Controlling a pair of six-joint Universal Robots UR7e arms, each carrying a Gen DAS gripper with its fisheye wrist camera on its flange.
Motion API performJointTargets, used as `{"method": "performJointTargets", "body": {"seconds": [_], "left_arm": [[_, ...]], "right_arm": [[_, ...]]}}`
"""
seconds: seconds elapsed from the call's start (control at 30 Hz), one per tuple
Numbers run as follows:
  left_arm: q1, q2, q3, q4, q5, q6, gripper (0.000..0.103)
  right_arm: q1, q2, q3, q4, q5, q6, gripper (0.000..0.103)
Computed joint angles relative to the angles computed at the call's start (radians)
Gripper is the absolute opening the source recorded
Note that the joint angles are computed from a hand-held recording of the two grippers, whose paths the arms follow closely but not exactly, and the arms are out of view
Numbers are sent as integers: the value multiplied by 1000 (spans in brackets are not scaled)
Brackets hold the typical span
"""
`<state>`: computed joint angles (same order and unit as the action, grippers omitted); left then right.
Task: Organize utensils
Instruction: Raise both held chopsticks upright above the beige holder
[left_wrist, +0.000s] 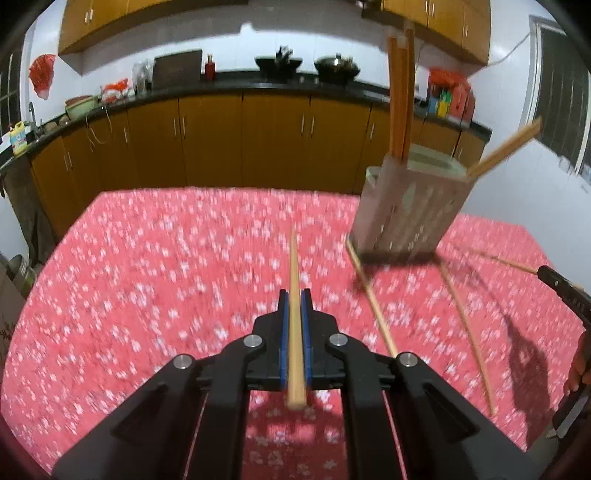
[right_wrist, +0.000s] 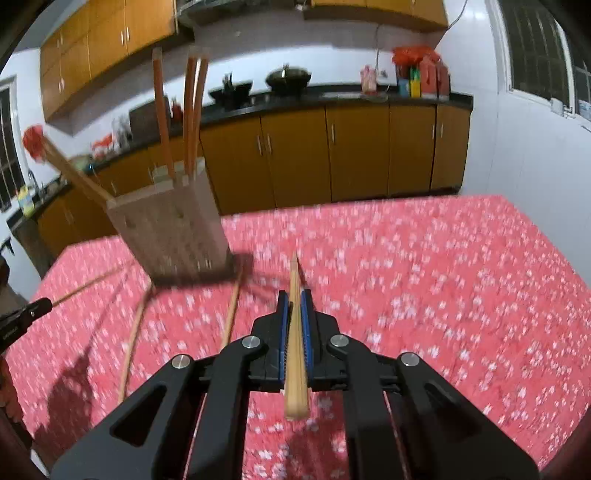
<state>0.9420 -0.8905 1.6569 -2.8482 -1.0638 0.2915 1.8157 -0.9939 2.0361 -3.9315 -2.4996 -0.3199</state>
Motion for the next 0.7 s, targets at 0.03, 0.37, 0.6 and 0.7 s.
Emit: {"method": "performJointTargets", "body": {"seconds": [0.03, 0.37, 0.6, 0.7], "left_arm": [[-3, -4, -2, -8, -7, 1, 8], [-33, -38, -20, -75, -74, 15, 8], [-43, -44, -20, -96, -86, 28, 8], [-46, -48, -19, -94, -95, 23, 7]], "right_arm": [[6, 1, -5, -22, 2, -17, 8], [39, 9, -40, -110, 17, -104, 8], [53, 13, -55, -132, 23, -136, 8], [64, 14, -63, -140, 25, -146, 8]]}}
